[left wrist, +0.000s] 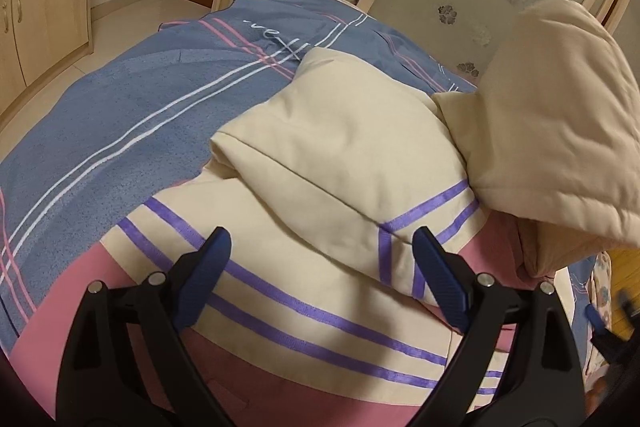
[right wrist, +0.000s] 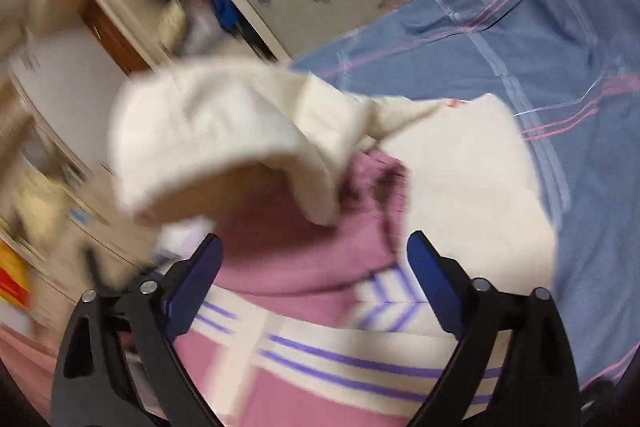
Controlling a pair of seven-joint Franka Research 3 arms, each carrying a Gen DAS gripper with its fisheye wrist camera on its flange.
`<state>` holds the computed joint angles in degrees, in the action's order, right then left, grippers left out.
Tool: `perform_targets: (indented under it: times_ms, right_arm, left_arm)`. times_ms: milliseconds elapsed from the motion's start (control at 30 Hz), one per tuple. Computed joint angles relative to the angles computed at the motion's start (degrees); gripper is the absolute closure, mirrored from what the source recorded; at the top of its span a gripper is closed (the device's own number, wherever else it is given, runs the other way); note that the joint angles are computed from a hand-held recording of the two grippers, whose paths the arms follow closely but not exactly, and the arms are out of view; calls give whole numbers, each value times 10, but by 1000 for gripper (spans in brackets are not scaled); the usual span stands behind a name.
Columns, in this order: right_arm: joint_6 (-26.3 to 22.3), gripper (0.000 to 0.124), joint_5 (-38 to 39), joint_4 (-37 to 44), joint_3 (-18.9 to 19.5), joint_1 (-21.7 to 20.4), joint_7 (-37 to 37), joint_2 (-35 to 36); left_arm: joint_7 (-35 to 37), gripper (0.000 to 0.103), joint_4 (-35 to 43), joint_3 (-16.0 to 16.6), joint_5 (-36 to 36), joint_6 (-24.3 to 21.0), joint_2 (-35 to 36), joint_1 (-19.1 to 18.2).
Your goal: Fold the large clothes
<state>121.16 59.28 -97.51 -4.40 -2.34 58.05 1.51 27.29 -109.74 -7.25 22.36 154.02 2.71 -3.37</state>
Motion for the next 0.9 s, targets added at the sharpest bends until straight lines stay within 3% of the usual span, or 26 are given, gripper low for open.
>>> perform_targets:
  times_ms: [100,167,300,400,467,500,567,600,667,800,900]
  right_arm:
    - [-156,22,188,44,-7,-32,7,47]
    - [-189,22,245,63,13,-36,25,73]
    - [-142,22,249,99,52,-8,55,103]
    - [-66,25,253,142,75,14,80,142]
    - [-38,48,228,194,90,23,123,182]
    - [-38,70,205,231,97,27,138,206]
    - [-62,103,172,265,111,22,131,220]
    - [-74,105,172,262,121,15,115,215]
    - [-99,107,149,226,127,7,52,175]
    - [-78,107,86,89,97,27,-60,55]
    - [-53,107,4,-16,79,56,-98,-22]
  left_arm:
    - [7,10,5,-2,-2,1,5,-2]
    - [9,10,7,-3,0,1,7,-4]
    - [23,9,12,-4,0,0,10,-8]
    - [20,7,11,-3,8,0,8,-10]
    - [17,7,8,-2,6,2,7,-9]
    - [18,7,6,-1,3,4,5,-8]
    - [13,7,1,0,5,6,1,-6]
    - [-1,7,-2,3,15,6,-3,-4]
    - [-44,7,-17,8,42,20,-16,1]
    - [-164,7,-64,14,97,88,-47,23]
    - [-183,7,-73,9,111,119,-51,34]
